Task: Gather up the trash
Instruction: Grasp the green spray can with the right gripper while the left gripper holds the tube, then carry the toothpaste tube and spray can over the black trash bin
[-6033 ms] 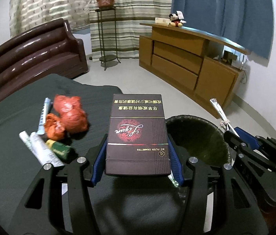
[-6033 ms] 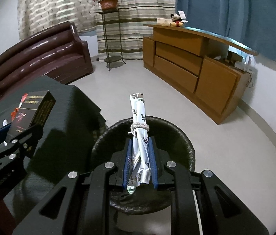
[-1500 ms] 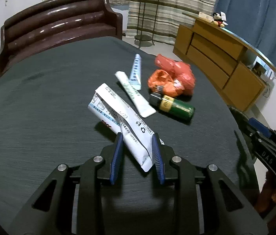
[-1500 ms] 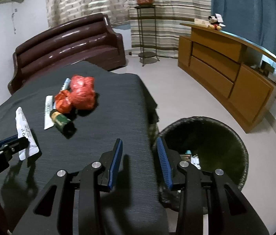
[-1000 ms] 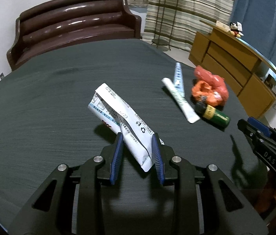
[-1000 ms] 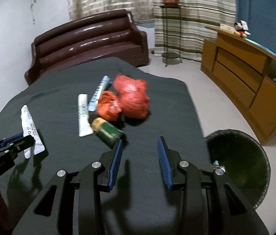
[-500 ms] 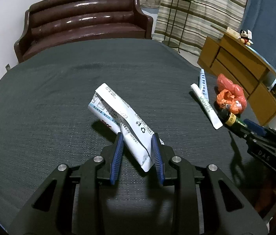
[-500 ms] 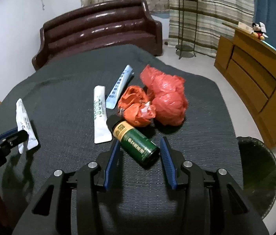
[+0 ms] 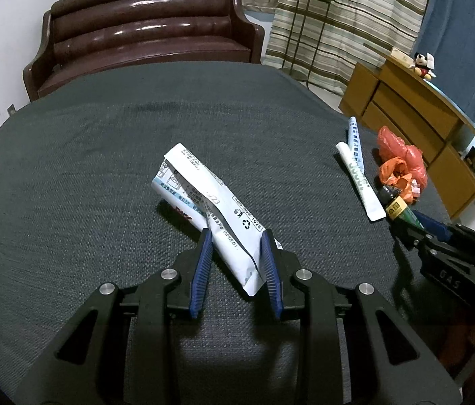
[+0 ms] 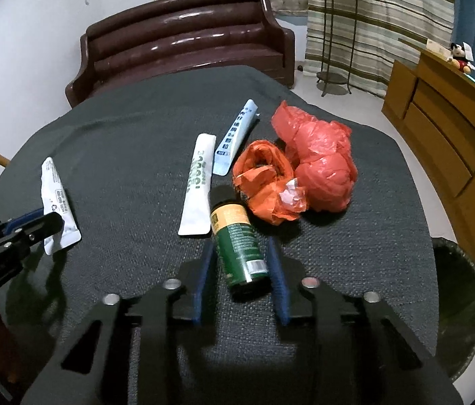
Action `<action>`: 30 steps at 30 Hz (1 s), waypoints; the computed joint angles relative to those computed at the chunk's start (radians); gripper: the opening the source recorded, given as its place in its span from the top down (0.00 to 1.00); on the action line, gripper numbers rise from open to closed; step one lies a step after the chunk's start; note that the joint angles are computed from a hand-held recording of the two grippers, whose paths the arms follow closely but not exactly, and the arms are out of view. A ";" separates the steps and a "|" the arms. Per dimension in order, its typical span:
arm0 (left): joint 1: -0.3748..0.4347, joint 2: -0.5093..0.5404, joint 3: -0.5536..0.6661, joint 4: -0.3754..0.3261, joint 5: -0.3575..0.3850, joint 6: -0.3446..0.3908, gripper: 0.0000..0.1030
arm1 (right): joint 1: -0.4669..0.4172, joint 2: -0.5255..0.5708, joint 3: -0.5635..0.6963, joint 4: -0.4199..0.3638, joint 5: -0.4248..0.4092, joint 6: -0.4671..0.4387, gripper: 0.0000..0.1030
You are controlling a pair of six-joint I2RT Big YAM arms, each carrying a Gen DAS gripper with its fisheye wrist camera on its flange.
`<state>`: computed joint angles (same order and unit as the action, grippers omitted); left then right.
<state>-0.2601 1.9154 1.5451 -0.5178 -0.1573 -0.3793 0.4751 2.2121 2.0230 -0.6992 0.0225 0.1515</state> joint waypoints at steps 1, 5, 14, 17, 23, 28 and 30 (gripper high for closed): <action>0.000 0.000 0.001 0.000 -0.001 0.001 0.72 | 0.002 -0.005 -0.008 0.007 0.005 -0.001 0.72; 0.002 0.000 0.002 -0.001 0.002 0.003 0.72 | 0.003 -0.029 -0.048 0.039 0.010 -0.003 0.76; -0.008 -0.019 -0.025 0.017 0.006 0.006 0.72 | -0.002 -0.068 -0.110 0.080 0.007 0.004 0.76; -0.019 -0.028 -0.033 0.022 0.003 0.008 0.72 | -0.006 -0.088 -0.140 0.101 0.008 0.011 0.76; -0.049 -0.040 -0.035 0.033 0.004 0.011 0.72 | -0.012 -0.137 -0.212 0.152 0.027 0.027 0.76; -0.077 -0.046 -0.032 0.050 0.010 0.016 0.72 | -0.026 -0.184 -0.280 0.202 0.050 0.041 0.76; -0.093 -0.047 -0.028 0.058 0.010 0.021 0.72 | -0.032 -0.200 -0.301 0.218 0.061 0.045 0.76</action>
<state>-0.3536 1.8681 1.5168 -0.4597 -0.1468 -0.3578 0.4430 2.0124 1.7224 -0.4817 0.0836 0.1967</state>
